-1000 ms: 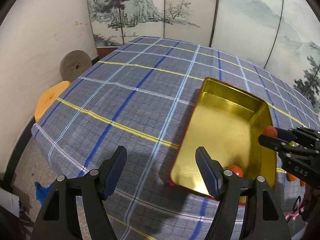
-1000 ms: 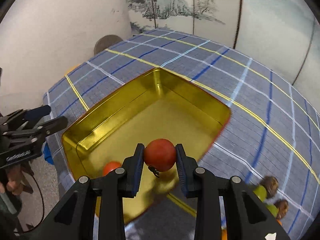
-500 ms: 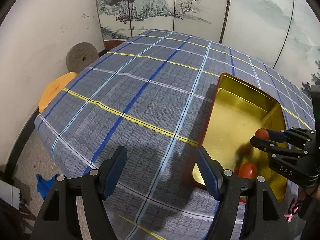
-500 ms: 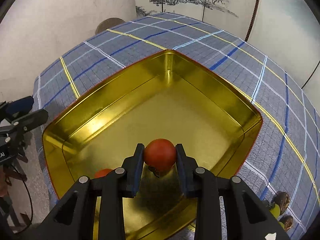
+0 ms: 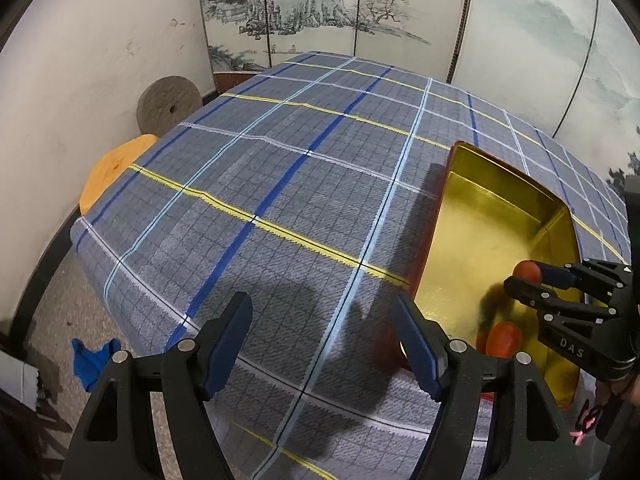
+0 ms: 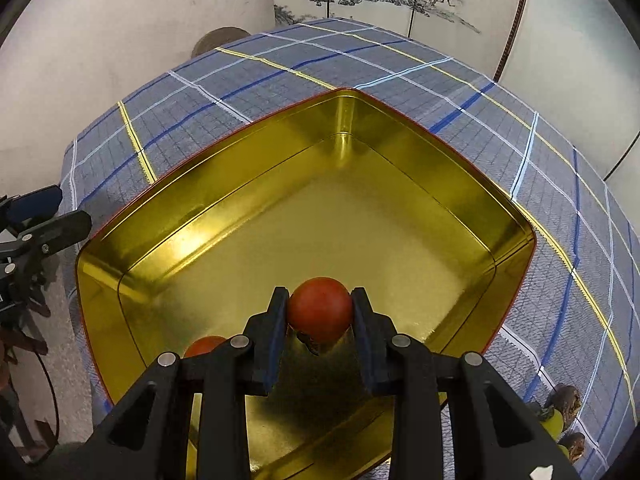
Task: Organize fruits
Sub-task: 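Lower the red tomato into the gold tin and open the right gripper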
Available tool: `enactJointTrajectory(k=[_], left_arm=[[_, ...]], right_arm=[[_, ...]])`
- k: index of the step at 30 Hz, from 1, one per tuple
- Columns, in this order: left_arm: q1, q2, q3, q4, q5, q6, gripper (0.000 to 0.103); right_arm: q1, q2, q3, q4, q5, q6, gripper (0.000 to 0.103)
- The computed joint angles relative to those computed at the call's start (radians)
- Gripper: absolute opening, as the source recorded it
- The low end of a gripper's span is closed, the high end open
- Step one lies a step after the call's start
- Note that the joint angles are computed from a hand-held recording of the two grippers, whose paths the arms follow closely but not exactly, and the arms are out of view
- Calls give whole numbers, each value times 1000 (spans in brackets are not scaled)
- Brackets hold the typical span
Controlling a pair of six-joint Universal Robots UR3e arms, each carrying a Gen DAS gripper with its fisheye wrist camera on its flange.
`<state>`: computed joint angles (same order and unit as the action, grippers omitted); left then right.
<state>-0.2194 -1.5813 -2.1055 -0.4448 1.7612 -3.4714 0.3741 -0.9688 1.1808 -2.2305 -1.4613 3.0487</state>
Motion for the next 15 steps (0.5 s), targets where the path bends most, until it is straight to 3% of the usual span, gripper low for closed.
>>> enactJointTrajectory(k=[9, 15], left_arm=[[-11, 0, 11, -13, 0, -7, 73], [-51, -12, 48, -18, 10, -21, 73]], right_arm=[[1, -7, 12, -9, 17, 9, 33], [-24, -101, 118, -68, 67, 30, 33]])
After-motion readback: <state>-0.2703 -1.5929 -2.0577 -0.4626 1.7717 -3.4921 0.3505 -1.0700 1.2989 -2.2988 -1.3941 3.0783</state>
